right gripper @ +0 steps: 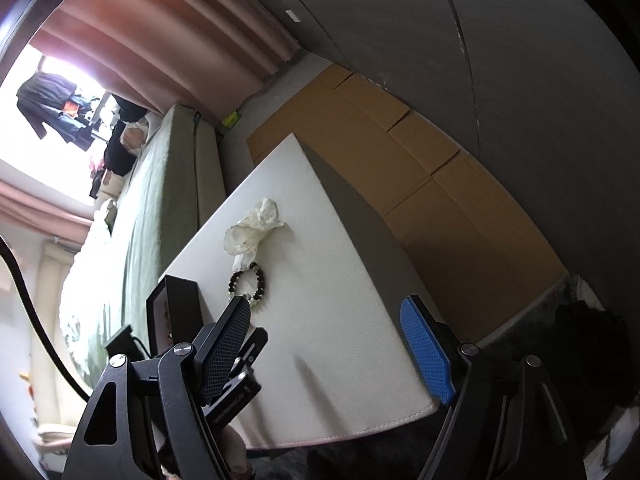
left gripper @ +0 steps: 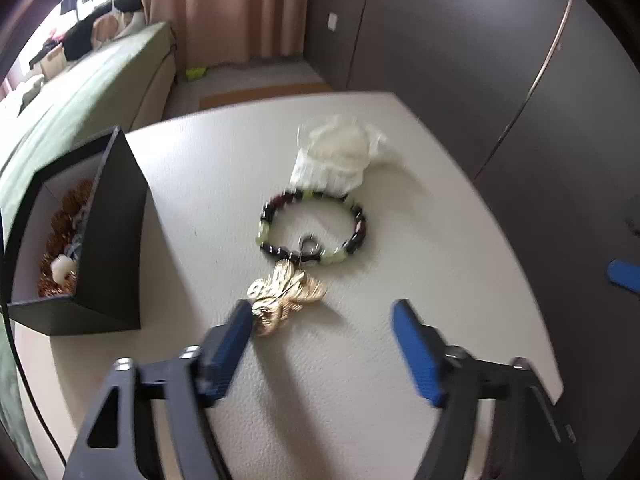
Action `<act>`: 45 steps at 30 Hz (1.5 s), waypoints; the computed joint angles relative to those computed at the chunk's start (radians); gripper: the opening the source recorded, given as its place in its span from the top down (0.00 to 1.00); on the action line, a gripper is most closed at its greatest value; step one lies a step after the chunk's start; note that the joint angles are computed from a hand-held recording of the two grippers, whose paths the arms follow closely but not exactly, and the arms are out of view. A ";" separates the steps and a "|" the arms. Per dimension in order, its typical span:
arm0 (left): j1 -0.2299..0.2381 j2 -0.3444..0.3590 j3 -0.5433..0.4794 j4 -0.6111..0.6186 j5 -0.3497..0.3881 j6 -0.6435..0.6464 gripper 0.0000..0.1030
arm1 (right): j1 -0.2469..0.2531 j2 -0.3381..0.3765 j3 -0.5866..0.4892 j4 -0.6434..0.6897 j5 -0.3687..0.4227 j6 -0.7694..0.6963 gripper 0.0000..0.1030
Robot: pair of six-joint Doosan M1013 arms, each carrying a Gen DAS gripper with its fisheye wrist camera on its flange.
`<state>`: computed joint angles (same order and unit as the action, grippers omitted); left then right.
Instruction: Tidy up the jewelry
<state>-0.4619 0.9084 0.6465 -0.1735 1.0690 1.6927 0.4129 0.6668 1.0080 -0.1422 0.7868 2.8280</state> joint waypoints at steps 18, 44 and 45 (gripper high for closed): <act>0.053 0.000 -0.030 -0.163 0.014 0.016 1.00 | 0.000 0.037 -0.058 0.049 0.040 -0.085 0.24; 0.005 0.057 -0.098 0.006 0.004 0.011 0.37 | -0.010 0.056 -0.081 0.062 0.048 -0.087 0.24; 0.003 0.058 -0.098 0.012 0.000 0.012 0.37 | -0.011 0.057 -0.081 0.067 0.048 -0.093 0.24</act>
<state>-0.4585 0.9665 0.5488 -0.1616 1.0686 1.7045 0.4016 0.7235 0.9266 -0.0751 0.8345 2.7350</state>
